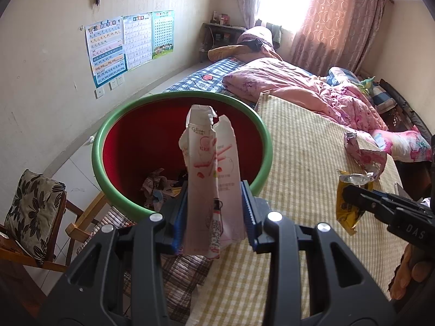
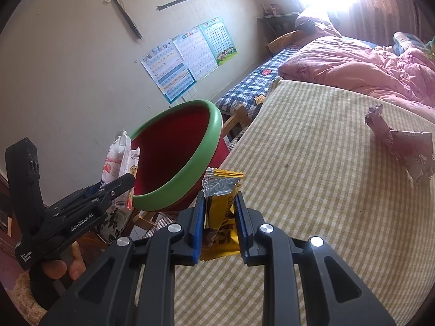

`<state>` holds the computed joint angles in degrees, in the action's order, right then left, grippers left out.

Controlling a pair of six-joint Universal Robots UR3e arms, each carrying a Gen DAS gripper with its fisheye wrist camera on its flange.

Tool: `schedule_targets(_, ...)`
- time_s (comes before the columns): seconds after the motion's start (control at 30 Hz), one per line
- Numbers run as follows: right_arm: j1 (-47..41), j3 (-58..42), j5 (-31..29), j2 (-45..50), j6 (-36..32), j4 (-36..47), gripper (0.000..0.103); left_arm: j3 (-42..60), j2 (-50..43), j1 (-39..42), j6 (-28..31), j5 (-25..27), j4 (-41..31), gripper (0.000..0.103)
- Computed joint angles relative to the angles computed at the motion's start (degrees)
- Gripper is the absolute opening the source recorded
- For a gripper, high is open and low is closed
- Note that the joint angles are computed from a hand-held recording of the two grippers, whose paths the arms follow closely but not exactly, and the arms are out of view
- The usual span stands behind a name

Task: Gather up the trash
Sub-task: 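Carry the white-pink packet and snack bar wrapper over the bin opening, then open both grippers over the bin to drop the packet and wrapper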

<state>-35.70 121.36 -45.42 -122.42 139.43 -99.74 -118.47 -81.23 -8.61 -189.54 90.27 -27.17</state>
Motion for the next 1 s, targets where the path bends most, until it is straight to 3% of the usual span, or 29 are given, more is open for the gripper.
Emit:
schedule_targets(0.5, 11.1, -0.3, -2.6, 10.0, 14.2, -18.7, 0.022, -1.6, 0.4, 5.8, 3.3, -3.0, 0.0, 0.035)
schedule_targets(1.0, 23.8, -9.7, -4.2, 26.3, 28.2, -35.5, 0.022, 1.6, -4.0, 10.3, 7.9, -5.7, 0.1, 0.035)
